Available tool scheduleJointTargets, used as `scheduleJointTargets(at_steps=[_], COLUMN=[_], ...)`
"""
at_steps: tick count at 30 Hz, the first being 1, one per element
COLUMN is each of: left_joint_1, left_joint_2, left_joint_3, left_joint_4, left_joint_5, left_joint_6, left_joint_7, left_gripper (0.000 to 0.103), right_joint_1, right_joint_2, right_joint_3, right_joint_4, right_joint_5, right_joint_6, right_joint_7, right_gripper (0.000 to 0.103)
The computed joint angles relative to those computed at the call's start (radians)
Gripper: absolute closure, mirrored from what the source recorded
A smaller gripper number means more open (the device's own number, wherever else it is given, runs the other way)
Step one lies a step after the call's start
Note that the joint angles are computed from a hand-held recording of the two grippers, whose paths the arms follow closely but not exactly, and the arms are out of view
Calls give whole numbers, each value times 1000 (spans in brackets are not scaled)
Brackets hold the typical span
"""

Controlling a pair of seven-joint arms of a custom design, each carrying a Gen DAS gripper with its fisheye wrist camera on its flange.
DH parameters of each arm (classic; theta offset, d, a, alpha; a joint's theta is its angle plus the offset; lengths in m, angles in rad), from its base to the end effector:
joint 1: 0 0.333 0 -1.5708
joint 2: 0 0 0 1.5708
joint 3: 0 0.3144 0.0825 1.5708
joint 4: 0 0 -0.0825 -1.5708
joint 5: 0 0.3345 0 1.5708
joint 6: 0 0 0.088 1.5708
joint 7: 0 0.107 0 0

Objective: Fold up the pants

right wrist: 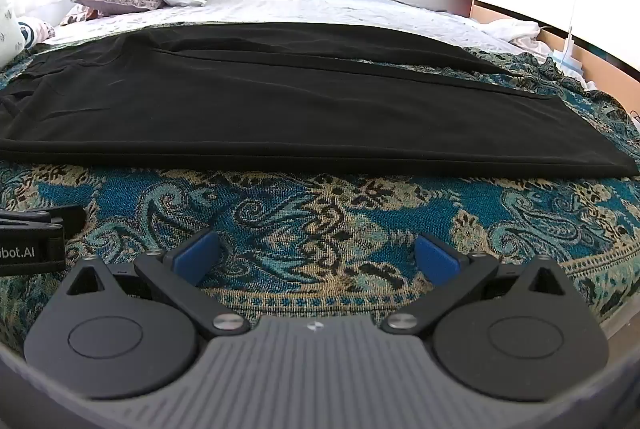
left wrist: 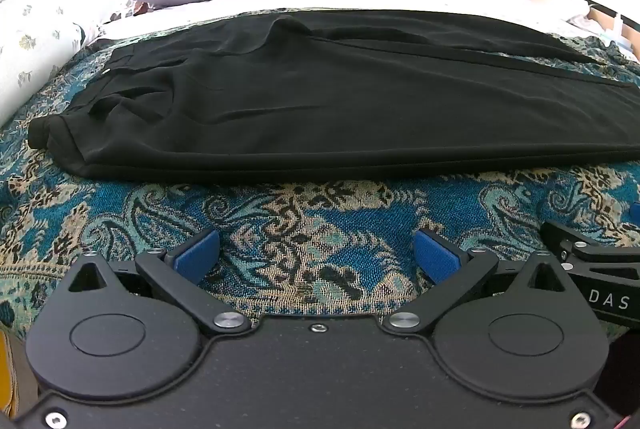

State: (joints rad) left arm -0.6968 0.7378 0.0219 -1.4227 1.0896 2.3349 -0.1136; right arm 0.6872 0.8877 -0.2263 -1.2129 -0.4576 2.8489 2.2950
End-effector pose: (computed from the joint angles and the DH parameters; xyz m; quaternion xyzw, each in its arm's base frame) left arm 0.5585 -0.4331 0.3102 -0.7241 0.5496 -0.2252 0.3504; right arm 0.6371 0.4162 0.3515 -0.7288 0.5492 -0.2695 0.3076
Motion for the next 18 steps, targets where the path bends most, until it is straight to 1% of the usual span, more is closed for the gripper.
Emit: scheduleJointTargets(at_steps=[18], left_joint_1=[2], left_joint_2=[0], left_joint_3=[-1], left_joint_4=[1], left_joint_5=[-20], left_joint_6=[3], left_joint_7=[15], left_gripper=[0], right_joint_1=[1], right_joint_2=[-1], right_joint_3=[-1], right_joint_4=[-2], right_joint_5=[-2], right_joint_6=[-2], right_joint_7=[0], right_gripper=[0])
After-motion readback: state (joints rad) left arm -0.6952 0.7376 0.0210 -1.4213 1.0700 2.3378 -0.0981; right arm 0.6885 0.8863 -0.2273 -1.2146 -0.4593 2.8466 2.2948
